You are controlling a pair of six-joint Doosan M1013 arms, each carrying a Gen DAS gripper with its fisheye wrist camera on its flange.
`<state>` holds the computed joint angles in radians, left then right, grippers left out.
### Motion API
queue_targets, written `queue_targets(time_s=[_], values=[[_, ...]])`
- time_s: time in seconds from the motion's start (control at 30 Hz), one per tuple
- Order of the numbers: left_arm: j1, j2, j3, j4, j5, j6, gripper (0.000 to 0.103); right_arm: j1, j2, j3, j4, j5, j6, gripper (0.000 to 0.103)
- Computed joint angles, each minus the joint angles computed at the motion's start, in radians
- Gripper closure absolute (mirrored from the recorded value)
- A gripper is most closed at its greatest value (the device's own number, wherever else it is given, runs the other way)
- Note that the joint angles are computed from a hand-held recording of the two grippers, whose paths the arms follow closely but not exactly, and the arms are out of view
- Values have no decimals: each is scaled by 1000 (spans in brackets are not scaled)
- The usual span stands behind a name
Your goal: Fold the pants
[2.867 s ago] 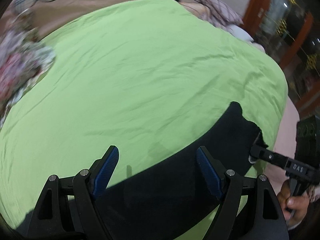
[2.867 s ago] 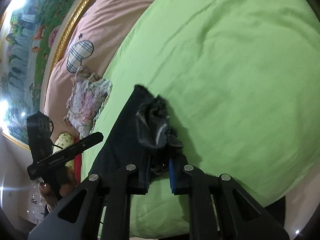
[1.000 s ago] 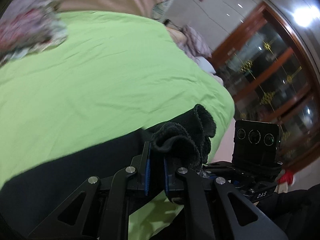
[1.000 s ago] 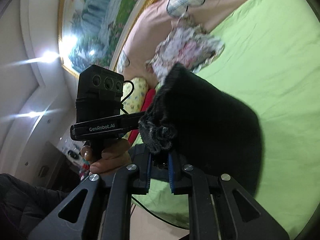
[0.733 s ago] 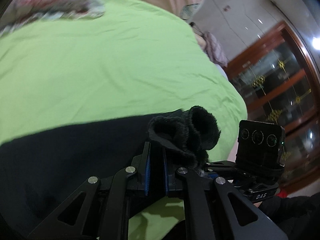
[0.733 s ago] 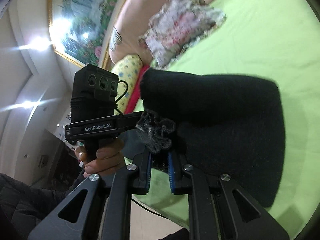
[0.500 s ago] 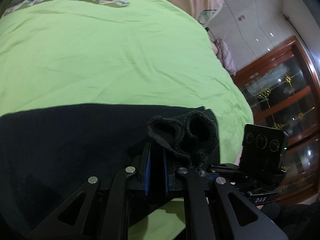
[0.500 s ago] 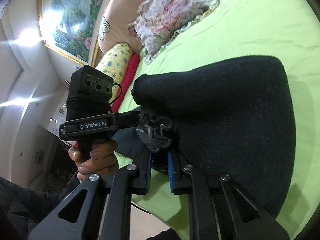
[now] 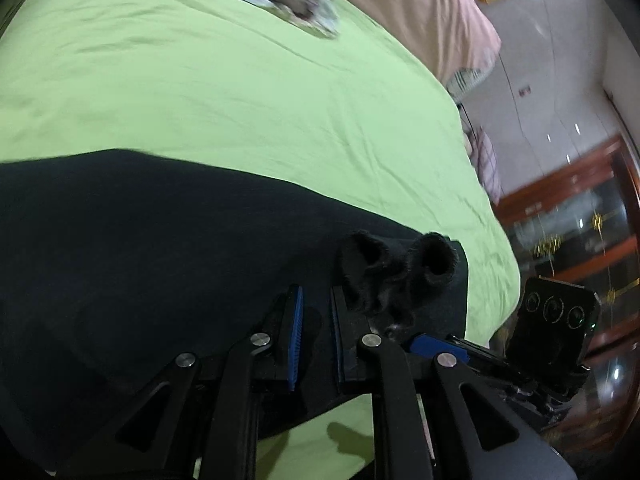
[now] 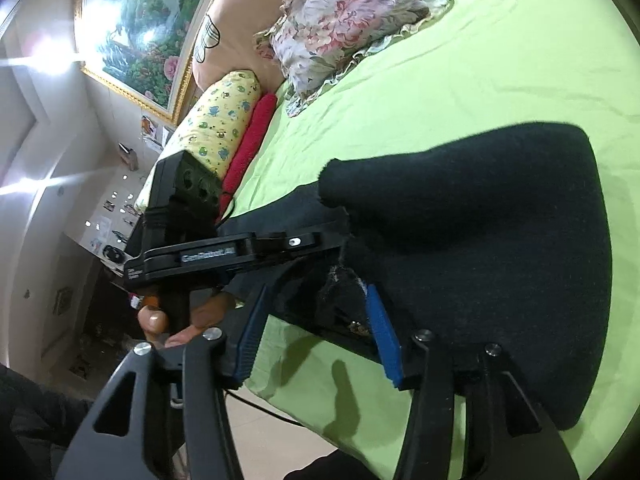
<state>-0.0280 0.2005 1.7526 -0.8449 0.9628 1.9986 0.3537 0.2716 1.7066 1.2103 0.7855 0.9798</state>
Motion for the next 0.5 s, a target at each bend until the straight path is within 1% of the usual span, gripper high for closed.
queue_targets(time_s=[0.27,0.3,0.4,0.43,0.5], values=[[63,-69,69,9,-70,-69,86,1,-2,-15,7,0,7,50],[69,-78,78,11,-77,-77,83,2,-2,-18,4,0,9,48],[100,-103,109,-4,-82,-80,70,8,2,-28,3,5,9,47],[105,-109,116,-12,-87,-82,68,10,3,-31,5,9,6,46],[111,-125,133,-19,-96,-91,67,16,7,-38,2,17,9,45]])
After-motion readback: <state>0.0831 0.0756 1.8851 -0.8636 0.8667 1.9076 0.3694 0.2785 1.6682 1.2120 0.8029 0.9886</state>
